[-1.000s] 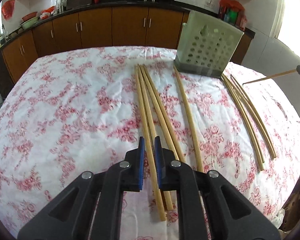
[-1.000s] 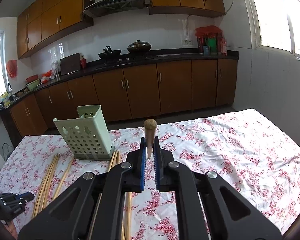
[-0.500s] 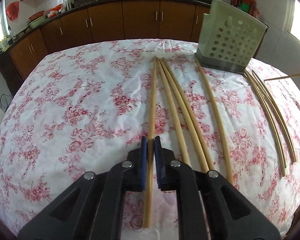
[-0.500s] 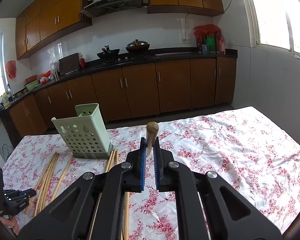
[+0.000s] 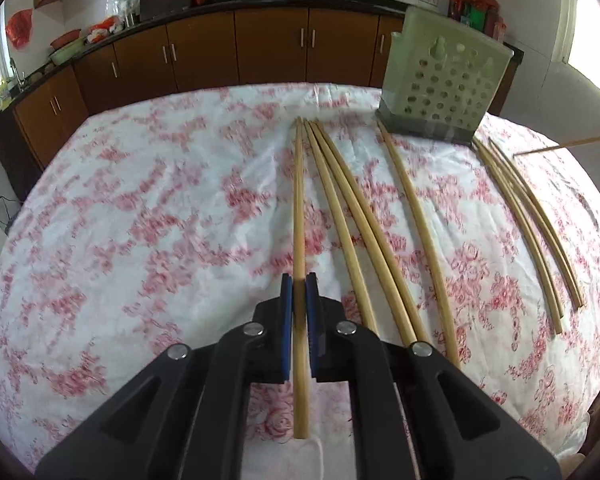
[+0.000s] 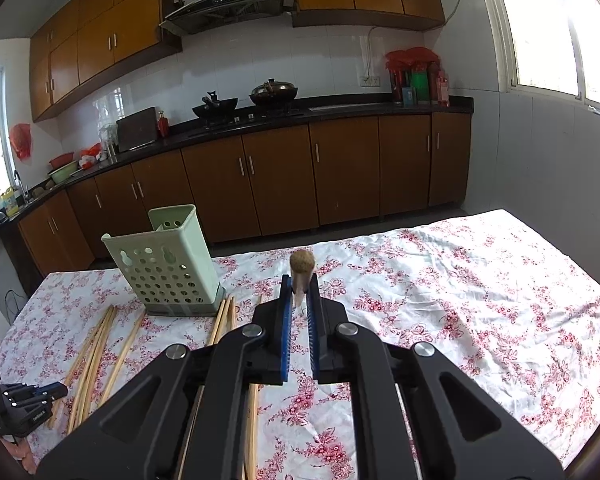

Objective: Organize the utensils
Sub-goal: 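Lift the left tool's chopstick upright toward the green holder while the right tool carries its own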

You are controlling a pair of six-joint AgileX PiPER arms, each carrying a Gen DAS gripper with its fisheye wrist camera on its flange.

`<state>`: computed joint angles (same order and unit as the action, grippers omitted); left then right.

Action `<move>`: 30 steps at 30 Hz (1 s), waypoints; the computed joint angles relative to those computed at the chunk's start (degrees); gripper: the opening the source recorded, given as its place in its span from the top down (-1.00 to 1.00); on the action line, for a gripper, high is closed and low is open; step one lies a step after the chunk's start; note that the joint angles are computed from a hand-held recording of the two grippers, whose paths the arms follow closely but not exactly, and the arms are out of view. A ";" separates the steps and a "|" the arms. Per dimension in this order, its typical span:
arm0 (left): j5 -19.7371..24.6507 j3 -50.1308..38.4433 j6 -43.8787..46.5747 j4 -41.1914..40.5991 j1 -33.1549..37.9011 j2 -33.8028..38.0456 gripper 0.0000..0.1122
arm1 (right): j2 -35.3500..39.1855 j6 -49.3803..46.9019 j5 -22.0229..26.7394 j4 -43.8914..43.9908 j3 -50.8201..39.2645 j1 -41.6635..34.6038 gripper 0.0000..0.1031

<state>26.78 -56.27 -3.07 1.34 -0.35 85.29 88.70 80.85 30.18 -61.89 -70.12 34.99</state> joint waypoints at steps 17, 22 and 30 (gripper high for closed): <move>1.31 -16.57 -0.37 -1.94 3.07 -5.16 0.86 | -0.75 1.38 0.21 -2.82 -2.03 -0.05 0.85; 2.61 -21.98 -2.49 -1.47 3.48 -3.59 0.86 | -0.06 -2.54 0.28 -0.57 -5.33 -0.39 0.85; 5.75 -39.35 -0.28 -7.01 0.99 -0.25 0.86 | 2.14 -10.22 -1.69 2.78 -21.86 -0.43 0.85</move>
<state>32.53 -95.62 -3.35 -5.67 0.64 85.04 90.84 70.64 28.48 -59.11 -91.98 34.56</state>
